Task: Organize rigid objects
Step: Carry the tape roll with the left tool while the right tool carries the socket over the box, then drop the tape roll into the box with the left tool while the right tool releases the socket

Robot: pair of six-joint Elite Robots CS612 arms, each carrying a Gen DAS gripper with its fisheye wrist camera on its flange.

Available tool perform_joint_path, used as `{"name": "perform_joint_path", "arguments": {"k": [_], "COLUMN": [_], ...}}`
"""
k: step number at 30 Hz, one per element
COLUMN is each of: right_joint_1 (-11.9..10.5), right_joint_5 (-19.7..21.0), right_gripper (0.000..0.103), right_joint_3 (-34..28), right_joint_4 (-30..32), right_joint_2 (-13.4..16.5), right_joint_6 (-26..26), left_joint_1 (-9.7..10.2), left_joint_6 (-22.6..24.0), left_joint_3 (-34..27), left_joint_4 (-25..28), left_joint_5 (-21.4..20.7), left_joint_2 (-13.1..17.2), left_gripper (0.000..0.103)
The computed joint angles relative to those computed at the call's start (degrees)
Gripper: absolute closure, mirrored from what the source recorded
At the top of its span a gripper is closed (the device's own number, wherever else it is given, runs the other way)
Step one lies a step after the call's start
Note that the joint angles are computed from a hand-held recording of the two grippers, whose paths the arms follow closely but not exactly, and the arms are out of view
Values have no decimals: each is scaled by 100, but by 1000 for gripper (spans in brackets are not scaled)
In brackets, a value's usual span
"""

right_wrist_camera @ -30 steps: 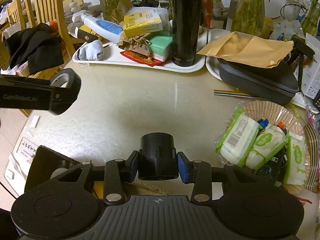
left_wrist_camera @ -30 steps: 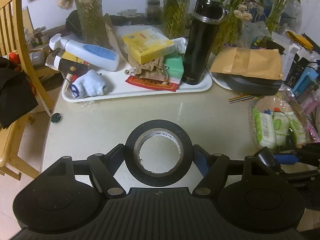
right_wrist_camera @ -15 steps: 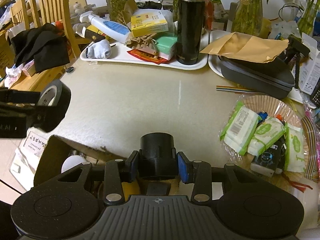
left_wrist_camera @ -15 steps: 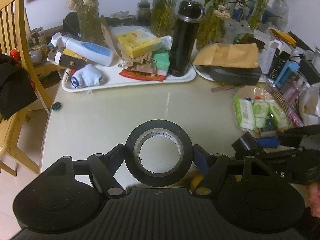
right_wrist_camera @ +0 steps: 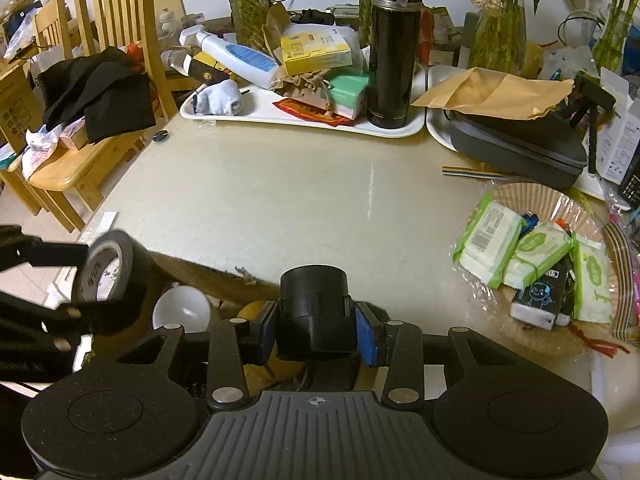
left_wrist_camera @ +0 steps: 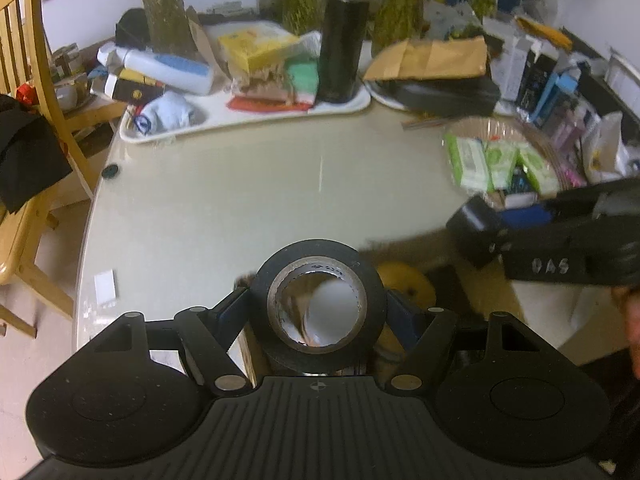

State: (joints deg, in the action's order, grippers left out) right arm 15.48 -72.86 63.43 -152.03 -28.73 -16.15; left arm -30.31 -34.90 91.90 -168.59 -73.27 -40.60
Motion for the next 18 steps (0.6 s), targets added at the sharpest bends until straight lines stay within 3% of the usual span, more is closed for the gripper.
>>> {"name": "perform_joint_path", "arguments": {"k": [18], "right_joint_1": [-29], "right_joint_5": [4], "right_gripper": [60], "right_joint_3": [301], "right_joint_4": [-127], "right_joint_2": [-126], "right_joint_6": [-61], "left_joint_1": [52], "left_joint_6": [30], "left_joint_3": [63], "left_joint_4": [332], "left_joint_5": [-596], "left_joint_2": [-13], "left_gripper": [29]}}
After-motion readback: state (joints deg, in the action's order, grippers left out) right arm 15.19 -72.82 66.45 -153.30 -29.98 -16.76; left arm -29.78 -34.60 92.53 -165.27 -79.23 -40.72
